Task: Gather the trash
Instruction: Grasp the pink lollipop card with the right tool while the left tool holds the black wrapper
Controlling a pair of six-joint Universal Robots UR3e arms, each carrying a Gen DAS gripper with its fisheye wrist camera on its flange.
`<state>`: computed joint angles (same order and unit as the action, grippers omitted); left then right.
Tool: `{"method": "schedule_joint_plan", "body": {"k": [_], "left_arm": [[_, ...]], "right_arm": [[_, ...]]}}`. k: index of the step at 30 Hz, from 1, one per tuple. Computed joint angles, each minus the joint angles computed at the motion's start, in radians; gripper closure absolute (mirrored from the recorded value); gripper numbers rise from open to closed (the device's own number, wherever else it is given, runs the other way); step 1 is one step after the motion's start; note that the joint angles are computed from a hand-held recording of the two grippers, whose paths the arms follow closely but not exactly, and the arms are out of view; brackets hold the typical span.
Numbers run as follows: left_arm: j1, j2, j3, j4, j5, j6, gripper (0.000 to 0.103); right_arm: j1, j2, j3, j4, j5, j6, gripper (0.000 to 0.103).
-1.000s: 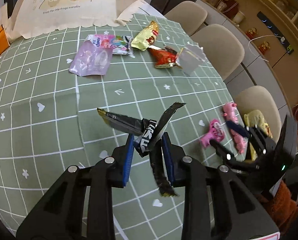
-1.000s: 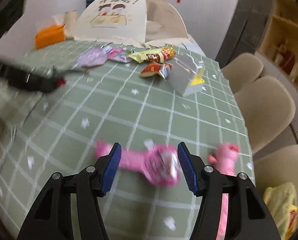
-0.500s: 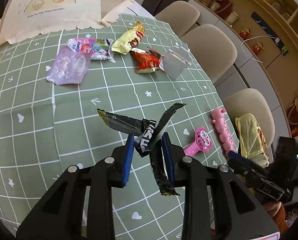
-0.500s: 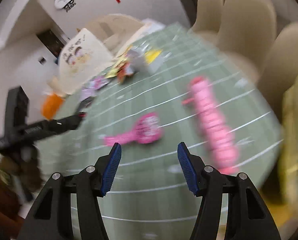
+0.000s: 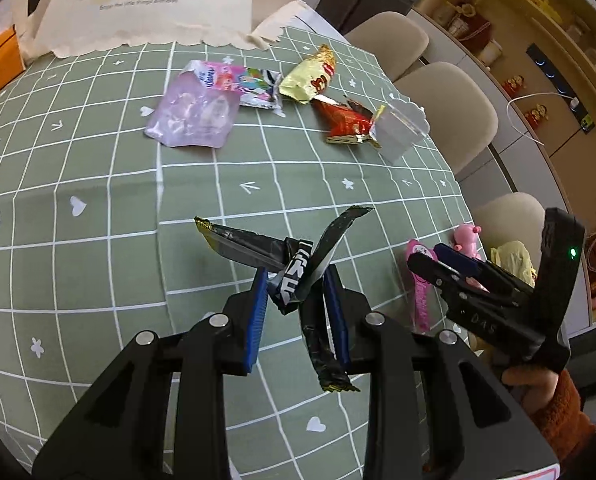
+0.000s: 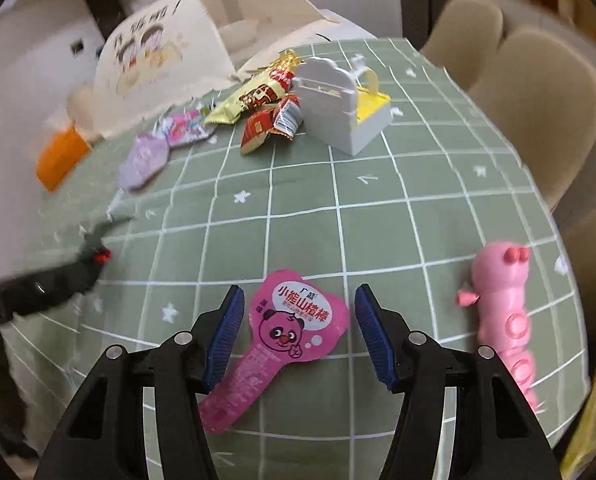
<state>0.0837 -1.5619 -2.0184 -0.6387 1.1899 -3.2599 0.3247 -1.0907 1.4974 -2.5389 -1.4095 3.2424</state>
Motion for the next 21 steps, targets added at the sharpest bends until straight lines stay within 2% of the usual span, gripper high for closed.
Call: {"method": "schedule_joint_plan", "body": {"k": [4,5,7,10,11,16,17,18,19,21], "left_arm": [[-0.004,-0.015,0.002,0.003,0.012,-0.006,0.076],[-0.007,-0.018,0.006,0.002,0.017,-0.006,0.076],[-0.012,-0.013,0.010,-0.001,0.017,-0.004,0.076],[-0.024,-0.001,0.020,-0.004,0.025,0.006,0.076],[-0.027,-0.001,0.024,-0.007,0.026,0.007,0.076],[-0.052,0.006,0.042,-0.013,0.026,-0.004,0.076],[-0.056,0.007,0.043,-0.012,0.025,-0.006,0.076],[-0.057,0.009,0.044,-0.011,0.025,-0.008,0.076],[-0.057,0.011,0.042,-0.008,0.025,-0.009,0.076],[-0.054,0.012,0.040,-0.008,0.024,-0.011,0.076]], "right_arm": [[0.015,-0.004,0.030,-0.030,-0.019,0.014,0.049],[0.019,-0.004,0.035,-0.038,-0.026,0.018,0.054],[0.008,-0.031,0.079,-0.064,-0.019,0.007,0.058],[-0.002,-0.078,0.129,-0.097,-0.017,-0.012,0.078],[-0.011,-0.100,0.145,-0.098,-0.012,-0.016,0.087],[-0.032,-0.187,0.231,-0.118,-0.020,0.005,0.087],[-0.029,-0.198,0.243,-0.121,-0.035,0.015,0.082],[-0.021,-0.209,0.252,-0.115,-0.056,0.028,0.064],[-0.024,-0.221,0.267,-0.115,-0.044,0.034,0.055],[-0.038,-0.242,0.290,-0.100,0.008,0.051,0.053]]}}
